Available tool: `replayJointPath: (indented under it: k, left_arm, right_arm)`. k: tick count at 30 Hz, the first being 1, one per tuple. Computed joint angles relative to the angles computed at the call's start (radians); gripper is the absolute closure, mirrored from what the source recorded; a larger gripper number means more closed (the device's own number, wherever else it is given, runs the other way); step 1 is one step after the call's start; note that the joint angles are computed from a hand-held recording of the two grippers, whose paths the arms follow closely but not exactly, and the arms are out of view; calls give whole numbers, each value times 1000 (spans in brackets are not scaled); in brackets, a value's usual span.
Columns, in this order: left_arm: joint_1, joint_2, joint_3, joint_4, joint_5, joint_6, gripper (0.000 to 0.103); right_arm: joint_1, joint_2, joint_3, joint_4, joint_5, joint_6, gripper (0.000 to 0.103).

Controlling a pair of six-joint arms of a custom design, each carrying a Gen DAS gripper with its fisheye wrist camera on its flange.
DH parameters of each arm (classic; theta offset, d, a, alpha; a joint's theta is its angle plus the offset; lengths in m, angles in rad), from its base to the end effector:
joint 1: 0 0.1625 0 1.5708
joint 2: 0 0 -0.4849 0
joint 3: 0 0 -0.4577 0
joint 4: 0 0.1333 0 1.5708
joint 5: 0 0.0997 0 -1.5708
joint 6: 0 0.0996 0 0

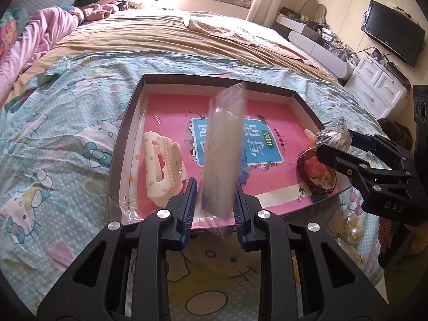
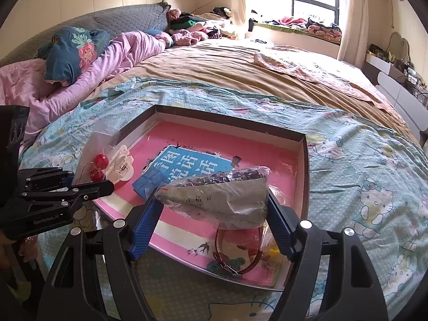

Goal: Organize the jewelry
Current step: 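Carry the clear sleeve into the box with the left gripper while the right carries the packet, then open both grippers to release the sleeve and packet in the box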

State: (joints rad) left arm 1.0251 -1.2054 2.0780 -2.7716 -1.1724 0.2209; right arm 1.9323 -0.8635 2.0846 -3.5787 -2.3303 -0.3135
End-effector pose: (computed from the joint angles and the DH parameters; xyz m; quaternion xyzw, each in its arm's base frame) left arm -0.1600 -0.5948 0.2100 0.3317 0.9090 -0.1896 0.1668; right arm 0.2704 -0.5322 0.1207 0.1500 -0.8565 0.3641 0.3337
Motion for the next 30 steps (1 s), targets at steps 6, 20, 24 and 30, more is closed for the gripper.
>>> replayJointPath:
  k: [6,20,24,30]
  left_arm:
    - [5,4,-6,9,0,-2,83]
    - [3,-13,-3,-1,3,-18,61]
    - [1,-16,0,-5,6,-15,60]
    - [-5,-24,4,-1,16,-18,56]
  right_arm:
    - [-14,16,-15,30,-8,12,30]
    - [-18,39,-33,110,-19,28,29]
    - [-18,35,-27,122,-23,35,29]
    - [-11,28,-9,78,-19,29,23]
